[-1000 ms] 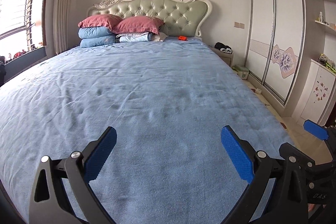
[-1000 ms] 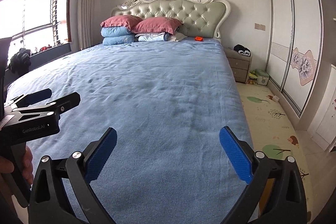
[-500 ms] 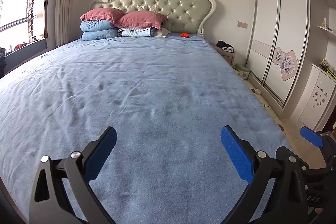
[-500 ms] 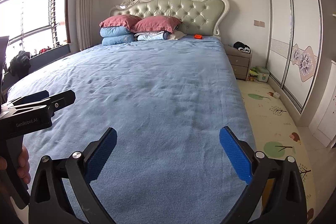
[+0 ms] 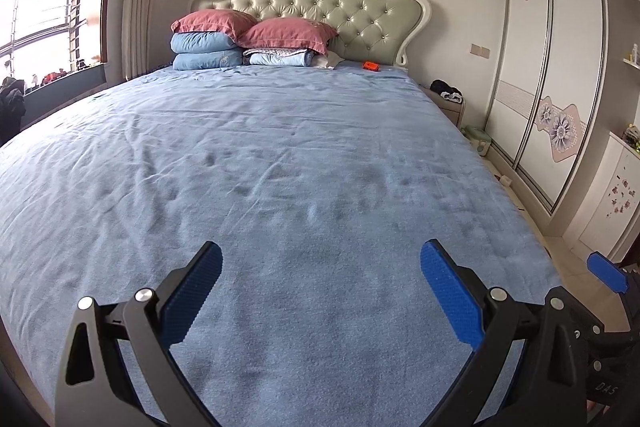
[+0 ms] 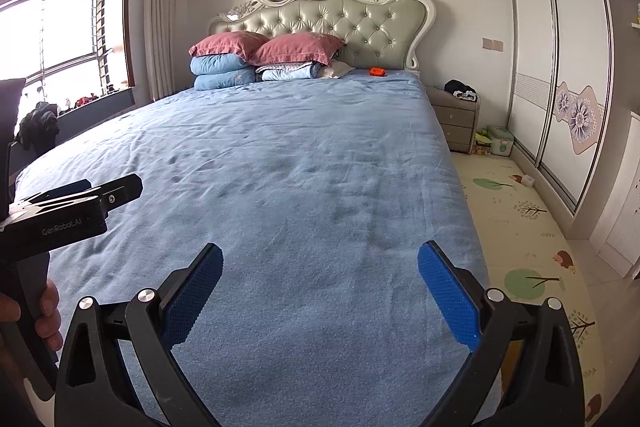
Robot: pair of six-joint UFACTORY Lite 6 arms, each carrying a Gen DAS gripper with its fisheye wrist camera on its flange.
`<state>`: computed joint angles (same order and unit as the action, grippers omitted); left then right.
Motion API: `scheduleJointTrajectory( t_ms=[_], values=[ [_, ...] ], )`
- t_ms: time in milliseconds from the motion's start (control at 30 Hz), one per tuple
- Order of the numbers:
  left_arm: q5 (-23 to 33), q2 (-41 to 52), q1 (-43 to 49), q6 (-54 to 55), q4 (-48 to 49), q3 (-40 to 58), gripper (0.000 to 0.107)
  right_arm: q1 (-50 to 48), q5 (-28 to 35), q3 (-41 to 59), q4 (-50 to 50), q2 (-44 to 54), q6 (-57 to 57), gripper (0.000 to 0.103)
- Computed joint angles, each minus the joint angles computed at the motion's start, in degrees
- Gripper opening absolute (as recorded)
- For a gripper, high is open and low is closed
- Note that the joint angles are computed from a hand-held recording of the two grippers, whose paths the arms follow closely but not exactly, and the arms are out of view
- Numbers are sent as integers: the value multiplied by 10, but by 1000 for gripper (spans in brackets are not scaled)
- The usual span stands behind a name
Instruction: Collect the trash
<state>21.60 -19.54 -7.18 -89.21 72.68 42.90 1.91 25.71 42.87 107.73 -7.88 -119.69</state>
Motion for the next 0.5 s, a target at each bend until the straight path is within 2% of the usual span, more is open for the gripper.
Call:
scheduleJointTrajectory(
  t_ms=[500],
  values=[
    [42,-4,-42,11,5,7,99,8,-11,1,-10,-4,16,95]
  ],
)
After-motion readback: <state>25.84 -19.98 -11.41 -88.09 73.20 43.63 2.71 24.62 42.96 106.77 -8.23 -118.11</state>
